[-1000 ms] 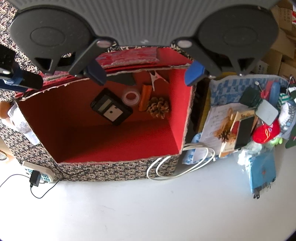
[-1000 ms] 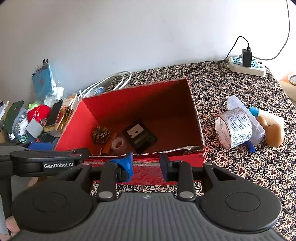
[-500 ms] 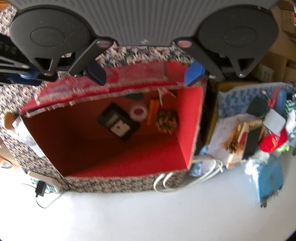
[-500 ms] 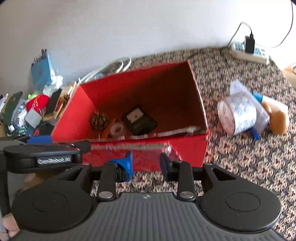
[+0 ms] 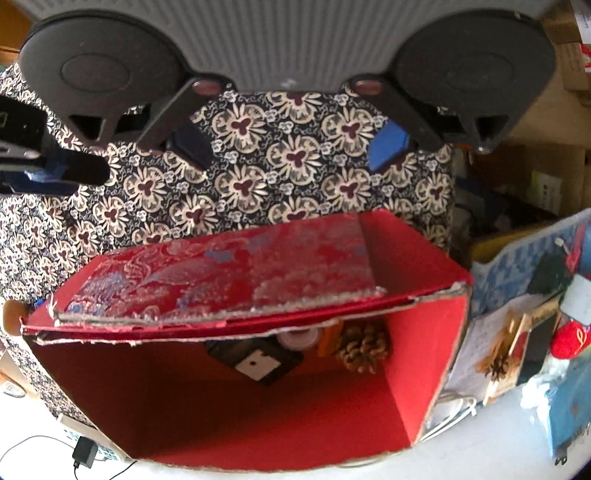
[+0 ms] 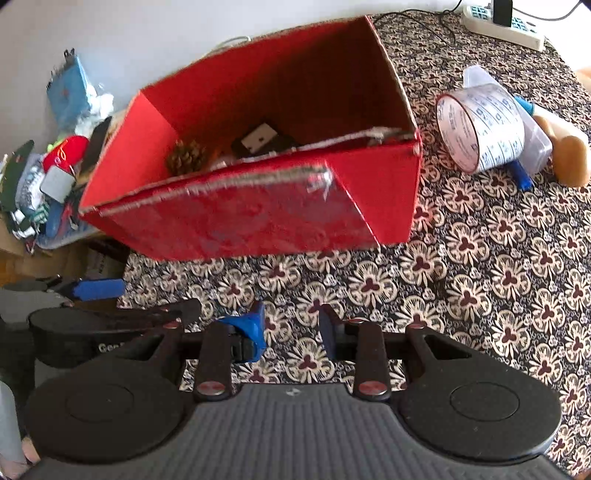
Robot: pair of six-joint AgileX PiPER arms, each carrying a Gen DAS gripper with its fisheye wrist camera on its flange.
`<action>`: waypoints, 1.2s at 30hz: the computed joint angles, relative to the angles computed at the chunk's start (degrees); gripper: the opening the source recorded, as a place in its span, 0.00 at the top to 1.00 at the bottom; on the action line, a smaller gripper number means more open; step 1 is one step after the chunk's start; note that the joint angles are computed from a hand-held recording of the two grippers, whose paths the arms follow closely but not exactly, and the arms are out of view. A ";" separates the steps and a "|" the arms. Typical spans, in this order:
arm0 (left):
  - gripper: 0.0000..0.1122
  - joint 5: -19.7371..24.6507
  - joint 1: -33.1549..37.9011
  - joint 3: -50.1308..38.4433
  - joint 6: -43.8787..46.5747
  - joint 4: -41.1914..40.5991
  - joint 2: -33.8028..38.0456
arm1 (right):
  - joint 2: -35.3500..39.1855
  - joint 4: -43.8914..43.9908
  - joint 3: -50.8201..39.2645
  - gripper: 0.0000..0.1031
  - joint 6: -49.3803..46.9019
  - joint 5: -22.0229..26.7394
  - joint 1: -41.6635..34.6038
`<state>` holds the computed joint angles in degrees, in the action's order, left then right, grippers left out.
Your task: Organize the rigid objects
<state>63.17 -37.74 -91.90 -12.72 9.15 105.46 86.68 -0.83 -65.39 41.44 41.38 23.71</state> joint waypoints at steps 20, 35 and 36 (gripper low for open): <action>0.18 0.45 -1.32 -19.23 -2.45 7.82 4.22 | -2.98 -20.57 -6.17 0.86 12.62 -4.68 0.21; 0.18 4.61 -0.80 -29.34 -3.16 8.59 13.85 | 4.29 -12.97 -8.90 0.86 4.73 -9.65 -6.53; 0.18 4.86 -0.67 -29.82 -2.95 8.38 14.27 | 4.65 -12.32 -9.05 0.86 4.11 -9.69 -6.81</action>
